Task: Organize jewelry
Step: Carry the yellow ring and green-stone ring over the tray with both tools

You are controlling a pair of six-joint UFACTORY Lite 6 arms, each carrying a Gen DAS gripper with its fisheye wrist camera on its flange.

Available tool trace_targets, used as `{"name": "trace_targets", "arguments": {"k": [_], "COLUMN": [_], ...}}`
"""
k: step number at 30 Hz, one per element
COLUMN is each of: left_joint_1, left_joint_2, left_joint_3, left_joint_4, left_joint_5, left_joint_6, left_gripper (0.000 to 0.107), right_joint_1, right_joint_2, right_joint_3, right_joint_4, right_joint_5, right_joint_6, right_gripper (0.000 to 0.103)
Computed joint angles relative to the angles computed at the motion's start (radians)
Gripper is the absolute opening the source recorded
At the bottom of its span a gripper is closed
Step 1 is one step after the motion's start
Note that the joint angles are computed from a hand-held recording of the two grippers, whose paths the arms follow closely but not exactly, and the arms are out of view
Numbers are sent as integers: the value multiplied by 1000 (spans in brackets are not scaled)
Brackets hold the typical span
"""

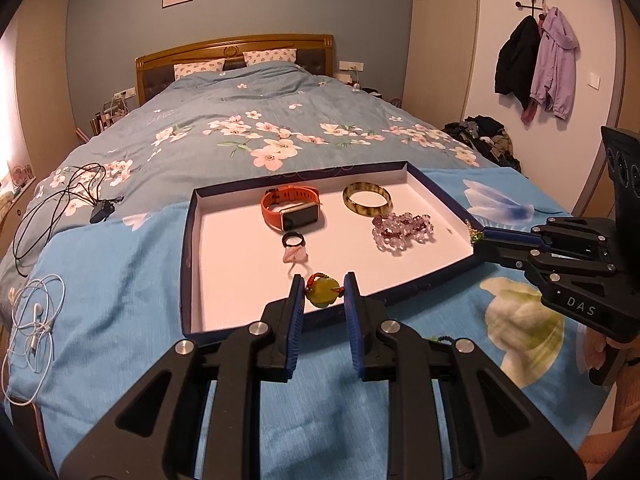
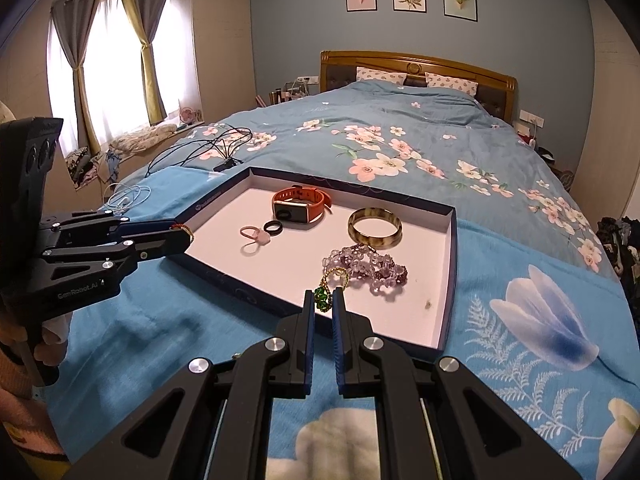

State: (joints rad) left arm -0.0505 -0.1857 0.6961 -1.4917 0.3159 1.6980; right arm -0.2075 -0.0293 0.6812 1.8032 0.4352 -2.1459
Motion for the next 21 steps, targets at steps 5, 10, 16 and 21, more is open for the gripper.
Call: {"name": "trace_targets", "arguments": {"k": [5,10,16,21], "left_joint_1": [-24,-49,-69,-76], "left_joint_2": [43,90,145,175], "left_joint_3": [39,76,117,143], "left_joint_4": [-39,-93,-146,-167], "left_joint_5": [-25,-50,-71,-81], "left_joint_6": [35,84,138,157], "left_gripper": [20,20,20,20], "right_joint_1": [13,25,39,38], "right_joint_2": [56,98,148,175], "right_joint_3": [49,90,135,158], "right_joint_4": [18,29,34,23], "right_joint_5": [-13,-25,-45,-45], "right_joint_6": [-13,-17,-19,-9], "right_gripper": [7,7,7,7]}}
